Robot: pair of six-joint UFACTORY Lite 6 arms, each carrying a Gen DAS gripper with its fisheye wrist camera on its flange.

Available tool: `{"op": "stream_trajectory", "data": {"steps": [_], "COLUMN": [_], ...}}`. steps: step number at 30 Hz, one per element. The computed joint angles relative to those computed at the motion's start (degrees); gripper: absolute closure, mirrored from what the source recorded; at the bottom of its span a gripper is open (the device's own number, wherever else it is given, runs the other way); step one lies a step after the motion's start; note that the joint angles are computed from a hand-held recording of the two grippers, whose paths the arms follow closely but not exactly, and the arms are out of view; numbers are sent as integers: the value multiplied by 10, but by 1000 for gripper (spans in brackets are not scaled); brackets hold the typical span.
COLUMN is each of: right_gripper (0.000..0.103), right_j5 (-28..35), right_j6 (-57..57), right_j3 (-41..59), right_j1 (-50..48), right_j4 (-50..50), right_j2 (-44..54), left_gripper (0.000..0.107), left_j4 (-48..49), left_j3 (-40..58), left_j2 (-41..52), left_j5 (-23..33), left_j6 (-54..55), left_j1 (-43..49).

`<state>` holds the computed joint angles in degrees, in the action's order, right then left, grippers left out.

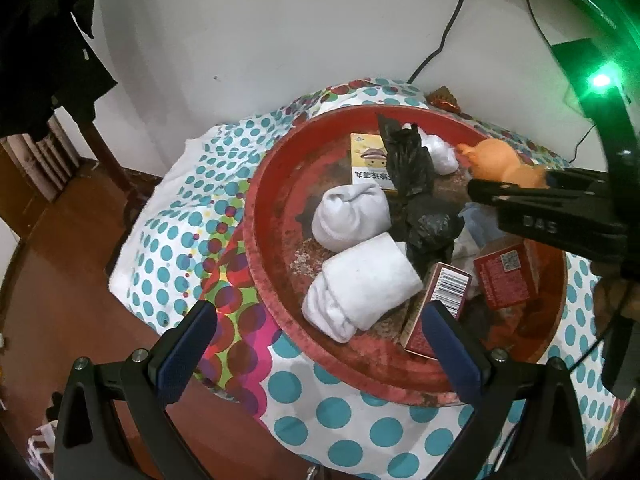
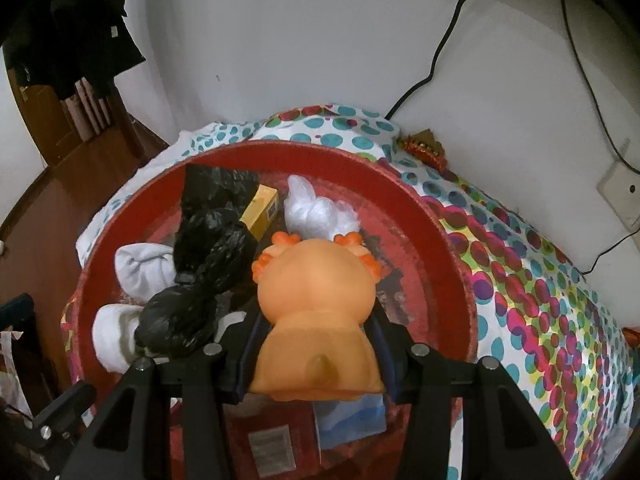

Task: Organize objects
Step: 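Carry the orange toy in the right tool over the red tray, then release the orange toy onto the tray from the right tool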

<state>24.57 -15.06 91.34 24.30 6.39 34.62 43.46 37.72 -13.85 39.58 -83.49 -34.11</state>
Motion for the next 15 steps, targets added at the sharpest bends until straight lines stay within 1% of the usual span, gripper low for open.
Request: {"op": "stream_trajectory", "data": {"steps": [6, 12, 15], "right_gripper": [54, 54, 54], "right_j5": [24, 37, 48], "right_j6": [63, 84, 82], "right_j3": [66, 101, 119], "right_j1": [16, 20, 17], "right_j4": [-59, -79, -68], "right_j2": [61, 94, 107], "left_gripper": [5, 5, 5], "left_j4": [8, 10, 9], "left_j3": [0, -1, -1], "left_j2": [6, 12, 14], "left_j5": [0, -8, -12], "left_j6": [-5, -3, -2], "left_j1": [-2, -1, -1]}}
